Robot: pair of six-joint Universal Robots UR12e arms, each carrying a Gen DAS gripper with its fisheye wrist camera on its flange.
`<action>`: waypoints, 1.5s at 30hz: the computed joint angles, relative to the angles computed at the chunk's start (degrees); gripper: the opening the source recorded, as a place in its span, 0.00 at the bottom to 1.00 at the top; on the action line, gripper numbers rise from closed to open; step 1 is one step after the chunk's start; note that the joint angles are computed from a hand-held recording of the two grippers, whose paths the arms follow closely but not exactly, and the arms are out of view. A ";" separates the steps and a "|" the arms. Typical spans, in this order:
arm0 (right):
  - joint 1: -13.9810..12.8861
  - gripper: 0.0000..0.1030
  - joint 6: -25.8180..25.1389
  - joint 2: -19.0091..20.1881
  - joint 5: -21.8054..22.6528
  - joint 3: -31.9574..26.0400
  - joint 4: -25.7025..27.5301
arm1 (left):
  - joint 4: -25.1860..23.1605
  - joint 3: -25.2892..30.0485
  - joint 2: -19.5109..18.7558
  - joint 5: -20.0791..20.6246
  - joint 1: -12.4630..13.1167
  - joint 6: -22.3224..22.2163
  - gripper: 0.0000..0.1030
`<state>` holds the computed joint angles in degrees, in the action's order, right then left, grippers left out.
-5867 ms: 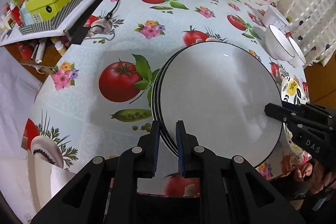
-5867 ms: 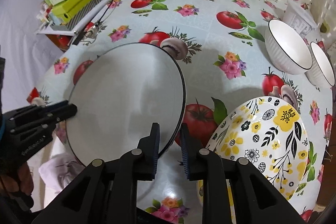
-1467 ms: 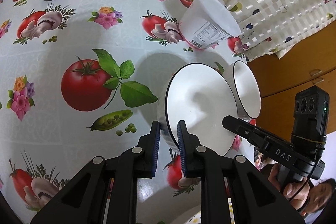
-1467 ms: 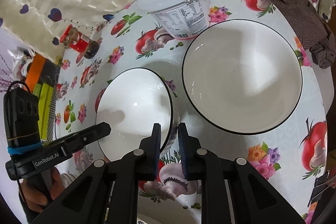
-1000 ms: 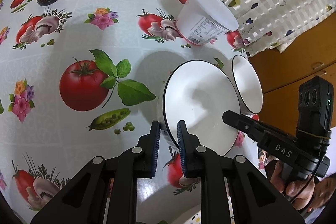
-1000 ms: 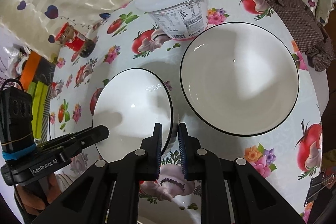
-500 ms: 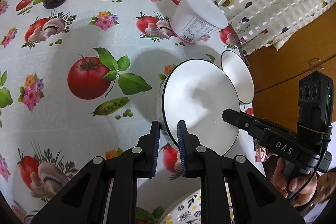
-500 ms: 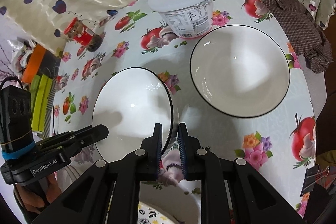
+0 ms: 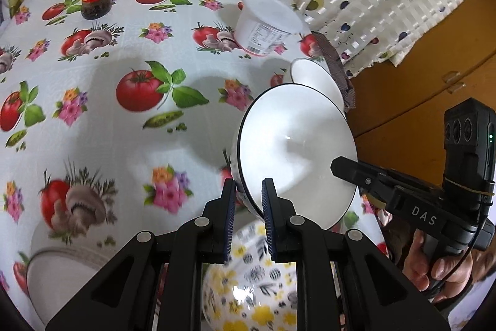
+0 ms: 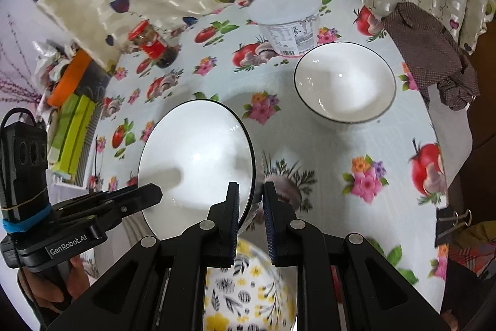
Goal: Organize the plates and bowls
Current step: 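Carry the white bowl with both grippers and lower it into the yellow floral bowl, then open both grippers off the white bowl and move toward the second white bowl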
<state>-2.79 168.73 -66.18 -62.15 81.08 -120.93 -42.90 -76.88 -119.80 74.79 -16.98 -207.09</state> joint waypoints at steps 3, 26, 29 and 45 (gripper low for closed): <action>-0.34 0.14 -0.96 -1.83 0.19 2.13 -0.22 | 0.41 -1.79 1.45 0.31 -0.56 -0.20 0.17; -1.11 0.14 -6.07 -8.59 -1.36 13.63 3.01 | -2.60 -10.78 6.05 1.28 -3.66 -2.13 0.17; -1.02 0.14 -6.45 -8.56 -1.80 13.93 3.57 | -3.34 -11.04 5.97 0.85 -3.70 -2.11 0.17; -1.08 0.18 -7.24 -8.49 -2.69 14.35 2.70 | 1.50 -13.19 6.35 -1.63 -3.04 -2.49 0.19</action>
